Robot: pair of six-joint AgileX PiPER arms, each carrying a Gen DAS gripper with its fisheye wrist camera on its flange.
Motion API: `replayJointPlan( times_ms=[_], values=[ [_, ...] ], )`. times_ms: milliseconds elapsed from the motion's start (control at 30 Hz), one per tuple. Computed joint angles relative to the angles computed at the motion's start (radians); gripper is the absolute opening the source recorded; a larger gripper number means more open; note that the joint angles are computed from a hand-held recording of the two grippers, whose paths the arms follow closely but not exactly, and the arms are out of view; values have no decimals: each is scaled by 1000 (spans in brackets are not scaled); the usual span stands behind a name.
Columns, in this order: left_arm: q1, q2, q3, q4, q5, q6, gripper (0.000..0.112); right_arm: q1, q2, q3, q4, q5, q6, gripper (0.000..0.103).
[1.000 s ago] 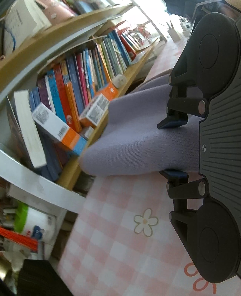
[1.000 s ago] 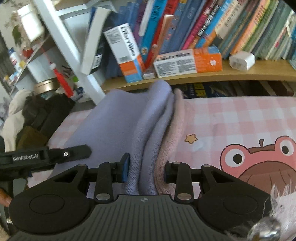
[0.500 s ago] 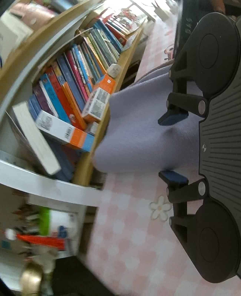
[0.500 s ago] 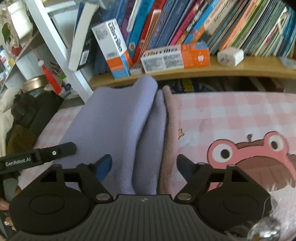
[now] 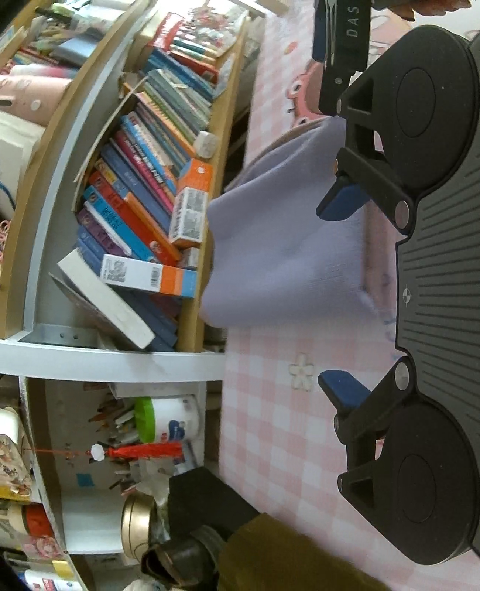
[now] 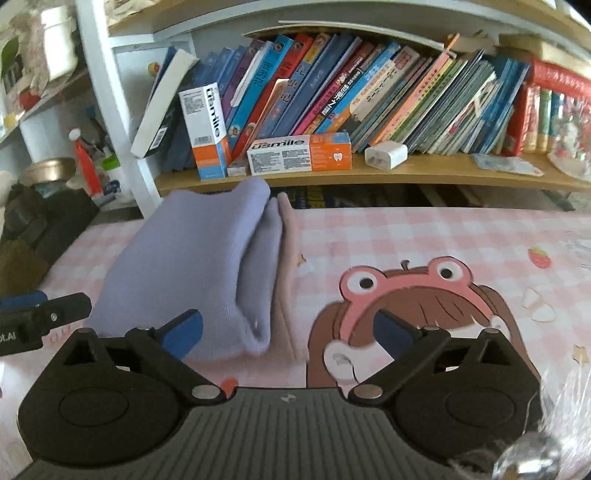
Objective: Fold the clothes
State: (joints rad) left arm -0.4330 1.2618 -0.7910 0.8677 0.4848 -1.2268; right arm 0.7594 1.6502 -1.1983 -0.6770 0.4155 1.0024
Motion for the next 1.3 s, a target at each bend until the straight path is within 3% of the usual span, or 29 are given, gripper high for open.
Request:
replayJointPlan(
  times_ms=[133, 200, 433, 1300],
  values=[
    [-97, -53, 45, 51, 106, -103, 98, 111, -75, 104, -284, 76, 265, 103],
    [-140, -72, 69, 77, 145, -159, 99, 145, -98, 137, -333, 108, 350, 103],
    [-235, -68, 75, 101, 252, -235, 99, 184, -119, 147, -309, 156, 385, 103],
    [-330, -93, 93, 114, 313, -277, 102, 210, -154, 176, -212, 184, 371, 103]
  ],
)
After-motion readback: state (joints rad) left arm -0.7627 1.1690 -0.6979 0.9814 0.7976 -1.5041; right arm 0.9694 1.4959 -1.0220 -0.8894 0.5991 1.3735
